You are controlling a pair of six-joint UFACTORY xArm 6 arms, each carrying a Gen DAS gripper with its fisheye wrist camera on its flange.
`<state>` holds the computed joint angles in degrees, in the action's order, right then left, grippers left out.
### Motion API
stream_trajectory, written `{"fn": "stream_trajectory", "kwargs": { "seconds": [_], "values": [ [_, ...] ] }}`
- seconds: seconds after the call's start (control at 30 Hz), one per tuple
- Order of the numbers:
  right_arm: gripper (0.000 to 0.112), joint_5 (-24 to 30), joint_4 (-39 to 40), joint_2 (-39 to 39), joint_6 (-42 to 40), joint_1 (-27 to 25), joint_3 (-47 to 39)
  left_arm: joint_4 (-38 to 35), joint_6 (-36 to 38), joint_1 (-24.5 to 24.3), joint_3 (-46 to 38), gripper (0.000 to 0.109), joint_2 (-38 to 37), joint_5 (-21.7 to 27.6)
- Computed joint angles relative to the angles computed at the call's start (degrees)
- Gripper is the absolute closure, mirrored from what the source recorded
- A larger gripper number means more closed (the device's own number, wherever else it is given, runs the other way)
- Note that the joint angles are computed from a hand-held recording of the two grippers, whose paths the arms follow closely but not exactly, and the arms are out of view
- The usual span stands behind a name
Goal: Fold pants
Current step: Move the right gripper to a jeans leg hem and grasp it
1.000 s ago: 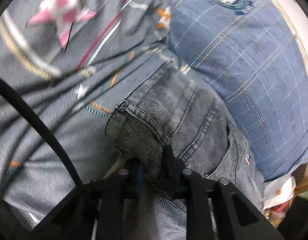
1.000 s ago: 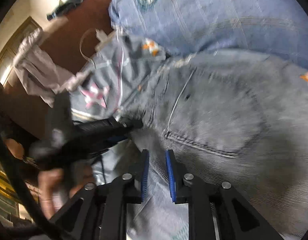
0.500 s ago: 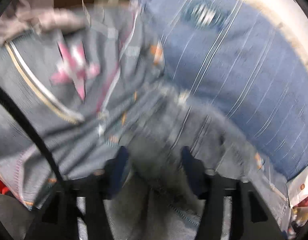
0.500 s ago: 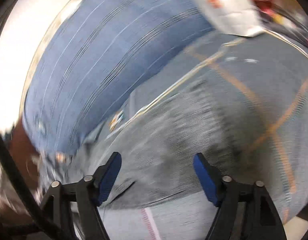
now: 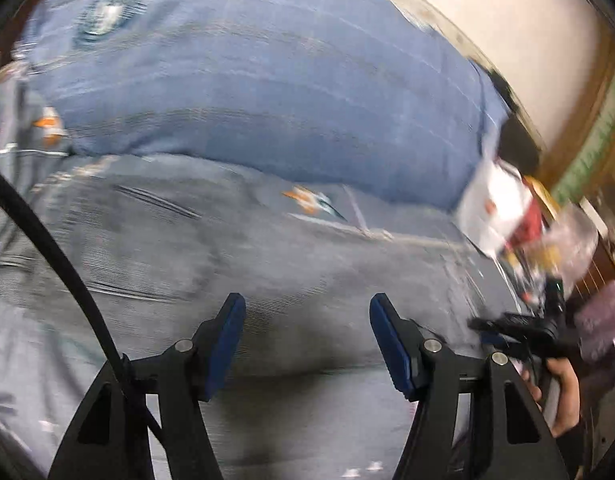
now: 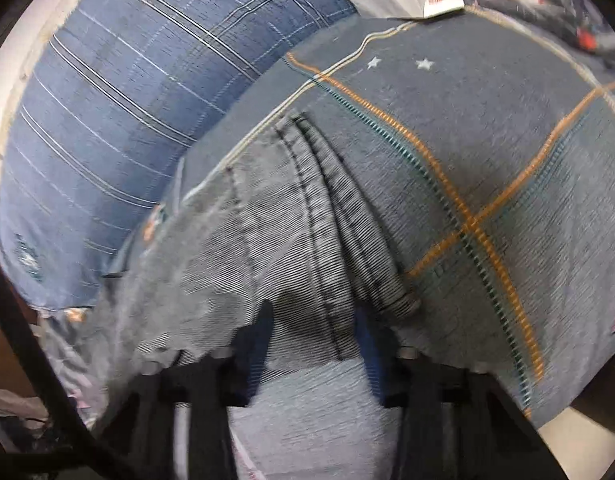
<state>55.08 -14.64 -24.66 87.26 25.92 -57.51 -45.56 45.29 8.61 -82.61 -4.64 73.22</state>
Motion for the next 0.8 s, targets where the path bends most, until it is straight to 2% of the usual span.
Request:
{"fn": "stream_trajectory", "kwargs": {
  "seconds": [0.03, 0.1, 0.17, 0.23, 0.3, 0.37, 0.43, 0.5, 0.53, 0.57, 0.63, 0.67, 0.7, 0.8],
  "values": [
    [0.1, 1.44, -1.01, 0.7, -0.26, 0.22, -1.12, 0.13, 0.22, -1.12, 0.82, 0.043, -0.48, 0.35],
    [0.104, -0.25, -4.69, -0.62, 1.55, 0.94, -0.87, 1.51, -1.01, -3.61, 2.58, 0.043, -1.89, 0.12],
    [0.104, 4.29, -11.59, -1.85, 4.67, 3.21, -3.04, 1.87, -1.65, -5.24, 2.53, 0.043, -1.72, 2.18],
    [0.104, 5.1, -13.81, -3.22, 4.31, 3.79, -3.27, 2.84, -2.06, -6.65, 2.81, 0.043, -1.82, 2.83],
    [0.104, 5.55, -9.74, -2.92, 0.8, 2.03, -2.63, 3.77, -2.49, -7.81, 3.32, 0.043, -1.69, 2.52],
    [0.104, 4.75, -0.47, -1.14, -3.63, -0.6, -0.63, 4.88, -3.47, -8.89, 3.33, 0.043, -1.2, 2.42],
    [0.099, 1.01, 0.31, -3.31, -2.48, -1.83, 1.61, 4.98, -4.24, -9.54, 3.92, 0.043, -1.57, 2.79],
    [0.074, -1.11, -5.6, -6.37, 4.13, -0.82, 3.6, 4.87, -3.97, -10.17, 5.24, 0.043, -2.74, 2.51],
    [0.051, -0.3, -7.82, -7.64, 7.43, -0.17, 3.9, 5.03, -3.32, -11.0, 6.07, 0.043, -3.64, 2.02],
    [0.05, -0.32, -9.83, -8.51, 9.55, 0.25, 4.2, 5.14, -2.39, -11.68, 6.82, 0.043, -4.36, 1.49],
    [0.05, -3.97, -12.28, -10.64, 12.06, -0.08, 4.95, 6.16, -0.1, -14.08, 8.8, 0.043, -6.31, -0.49],
    [0.049, -8.11, -11.06, -11.16, 10.05, -1.85, 4.92, 7.12, 1.2, -15.99, 9.77, 0.043, -7.33, -1.55],
    [0.047, -9.84, -9.66, -10.79, 7.69, -3.21, 4.22, 7.57, 2.11, -17.36, 10.38, 0.043, -7.96, -2.1],
    [0.046, -7.99, -3.3, -6.4, -4.48, -8.26, -1.61, 8.59, 4.52, -21.99, 12.48, 0.043, -9.87, -4.57]
  ]
}}
